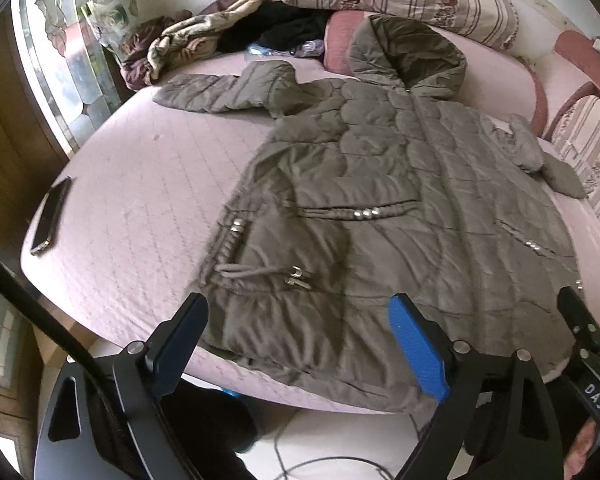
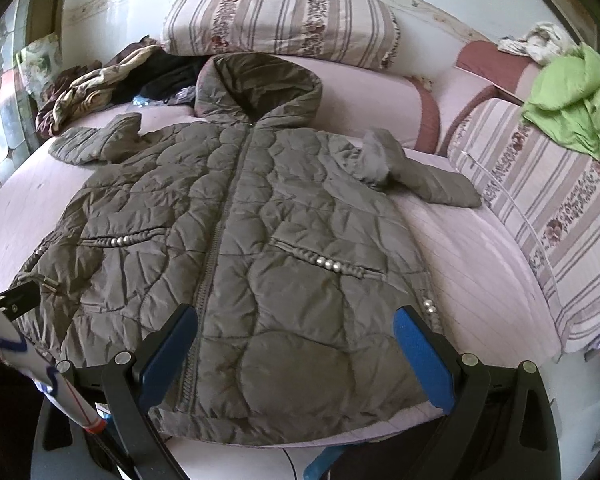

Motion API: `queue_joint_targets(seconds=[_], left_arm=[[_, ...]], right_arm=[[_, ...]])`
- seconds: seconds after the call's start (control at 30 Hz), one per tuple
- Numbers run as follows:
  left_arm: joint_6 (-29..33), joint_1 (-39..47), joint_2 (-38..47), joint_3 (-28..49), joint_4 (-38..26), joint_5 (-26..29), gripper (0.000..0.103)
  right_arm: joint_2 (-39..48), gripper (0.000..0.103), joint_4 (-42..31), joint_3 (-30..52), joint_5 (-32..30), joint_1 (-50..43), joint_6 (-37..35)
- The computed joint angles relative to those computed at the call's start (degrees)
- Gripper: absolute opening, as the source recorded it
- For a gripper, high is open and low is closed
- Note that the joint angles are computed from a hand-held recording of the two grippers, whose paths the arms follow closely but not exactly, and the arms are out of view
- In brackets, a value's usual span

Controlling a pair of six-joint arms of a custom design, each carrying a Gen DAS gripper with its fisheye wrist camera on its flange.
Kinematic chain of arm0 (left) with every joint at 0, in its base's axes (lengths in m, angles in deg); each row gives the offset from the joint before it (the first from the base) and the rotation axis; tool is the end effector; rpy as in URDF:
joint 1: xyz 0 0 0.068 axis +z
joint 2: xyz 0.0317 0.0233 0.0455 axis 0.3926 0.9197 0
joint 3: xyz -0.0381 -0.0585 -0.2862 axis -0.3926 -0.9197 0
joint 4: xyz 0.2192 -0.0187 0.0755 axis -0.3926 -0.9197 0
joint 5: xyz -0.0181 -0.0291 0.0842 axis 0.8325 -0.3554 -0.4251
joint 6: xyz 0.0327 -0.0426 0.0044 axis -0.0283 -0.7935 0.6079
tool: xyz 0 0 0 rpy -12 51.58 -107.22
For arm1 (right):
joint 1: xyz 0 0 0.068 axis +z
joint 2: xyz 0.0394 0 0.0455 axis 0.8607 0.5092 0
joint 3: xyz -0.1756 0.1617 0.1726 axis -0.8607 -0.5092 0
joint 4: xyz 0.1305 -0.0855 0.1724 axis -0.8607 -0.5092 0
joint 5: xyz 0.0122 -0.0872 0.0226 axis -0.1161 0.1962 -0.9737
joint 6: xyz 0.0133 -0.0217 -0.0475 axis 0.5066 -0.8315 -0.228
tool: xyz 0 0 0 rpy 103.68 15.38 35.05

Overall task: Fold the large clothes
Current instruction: 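Move the left tool toward the jacket sleeve cuff nearest it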

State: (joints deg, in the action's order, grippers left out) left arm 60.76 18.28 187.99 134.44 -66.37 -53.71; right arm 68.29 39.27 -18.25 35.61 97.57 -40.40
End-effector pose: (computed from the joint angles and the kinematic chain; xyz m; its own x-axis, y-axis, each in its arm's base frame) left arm 0.3184 -0.0232 0.1824 -0.8150 -0.0395 -0.5782 -0.0637 0.9977 0.0217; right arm 0.2699 0.1863 0.1706 -0.7275 0.0059 -0.6861 0.1411 0.9799 -0.1412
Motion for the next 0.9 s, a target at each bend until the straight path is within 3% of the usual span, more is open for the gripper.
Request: queue_joint_targets(seconds=[0.17,0.53,0.9], left_arm=[[2.1,2.0,2.5,1.4,1.3,-3.0,0.091],[5.6,9.3,8.7,6.7,2.8,-3.1,0.091],[7.3,16.0,17.2,18.8,-0.3,-2.1,0.091]], right_arm=[[2.9,0.100,-1.2,3.9,-0.4,0.3,-1.3],[10.8,0.100,-4.2,14.0,-1.8,1.5,-4.4],[18.0,0.100,-6.2,23.7,-2.9,1.2,-7.3]])
